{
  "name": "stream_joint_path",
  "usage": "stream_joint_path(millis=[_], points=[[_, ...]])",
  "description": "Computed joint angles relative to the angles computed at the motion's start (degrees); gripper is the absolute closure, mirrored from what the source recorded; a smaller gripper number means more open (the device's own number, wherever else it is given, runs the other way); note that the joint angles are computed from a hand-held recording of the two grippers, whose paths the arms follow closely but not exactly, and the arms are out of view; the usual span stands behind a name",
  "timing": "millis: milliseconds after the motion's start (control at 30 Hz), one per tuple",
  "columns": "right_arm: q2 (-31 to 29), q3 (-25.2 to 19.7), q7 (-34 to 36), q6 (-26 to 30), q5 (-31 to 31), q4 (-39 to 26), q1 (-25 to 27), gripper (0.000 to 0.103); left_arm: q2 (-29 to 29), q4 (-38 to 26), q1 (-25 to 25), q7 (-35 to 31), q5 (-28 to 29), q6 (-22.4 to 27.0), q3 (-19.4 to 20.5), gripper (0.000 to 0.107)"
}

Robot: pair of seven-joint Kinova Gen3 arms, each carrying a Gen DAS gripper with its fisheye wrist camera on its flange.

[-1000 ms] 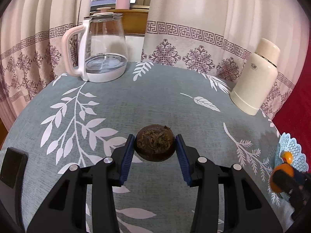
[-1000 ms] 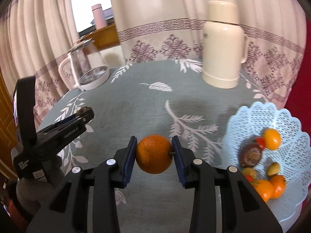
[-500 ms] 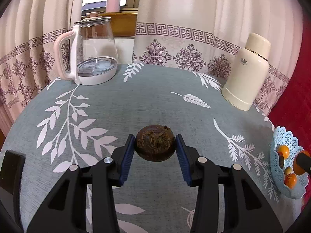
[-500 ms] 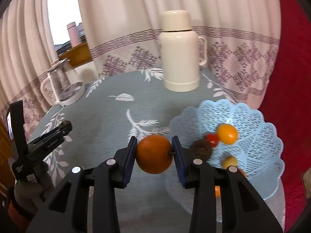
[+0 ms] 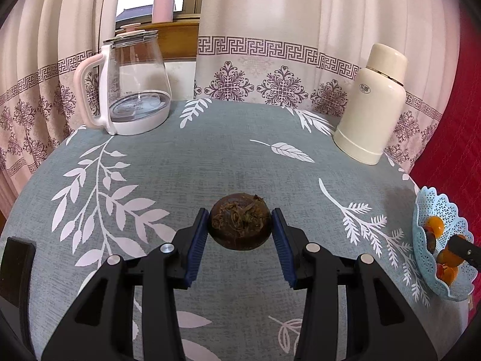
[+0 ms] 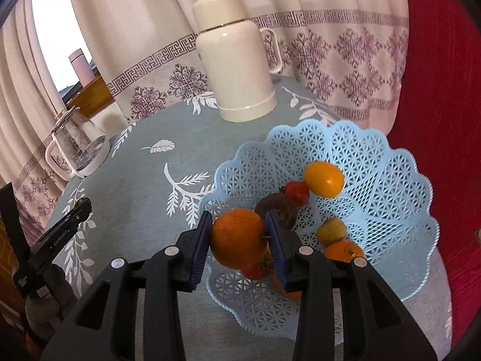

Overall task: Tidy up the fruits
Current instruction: 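Carry the orange into the blue basket and open the right gripper while the left holds the brown fruit, then carry the dark brown fruit into the blue basket and open the left gripper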

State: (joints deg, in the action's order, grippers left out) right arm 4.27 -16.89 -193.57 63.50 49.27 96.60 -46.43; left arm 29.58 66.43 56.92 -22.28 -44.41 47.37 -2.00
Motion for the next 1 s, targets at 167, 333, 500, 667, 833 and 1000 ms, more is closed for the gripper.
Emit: stream_joint_path(millis=[167, 333, 500, 667, 833, 1000], points=[[0.3, 0.8, 0.7, -2.4, -1.9, 0.1, 1.2, 0.064, 0.0, 0.0, 0.0, 0.0, 0.0, 0.0, 0.0, 0.063], [0.6, 0.8, 0.6, -1.8, -1.3, -0.5, 0.9, 0.064, 0.0, 0.0, 0.0, 0.0, 0.0, 0.0, 0.0, 0.063], [0.1, 0.6, -1.0, -0.9, -0.7, 0.2, 0.4, 0.064, 0.0, 0.1, 0.1, 0.1, -0.2, -0.1, 0.0, 0.063], [-0.2, -0.4, -2.9, 2.6, 0.7, 0.5, -0.7, 0.063, 0.2, -0.2, 0.3, -0.1, -0.3, 0.2, 0.1, 0.063], [0.0, -1.3, -4.1, 7.0, 2.2, 0.4, -2.3, 0.054, 0.4, -0.5, 0.8, -0.6, -0.6, 0.4, 0.1, 0.063], [-0.3, -1.7, -4.8, 9.1, 2.5, 1.1, -3.2, 0.054, 0.6, -0.9, 1.5, -1.2, -0.8, 0.5, 0.2, 0.063]])
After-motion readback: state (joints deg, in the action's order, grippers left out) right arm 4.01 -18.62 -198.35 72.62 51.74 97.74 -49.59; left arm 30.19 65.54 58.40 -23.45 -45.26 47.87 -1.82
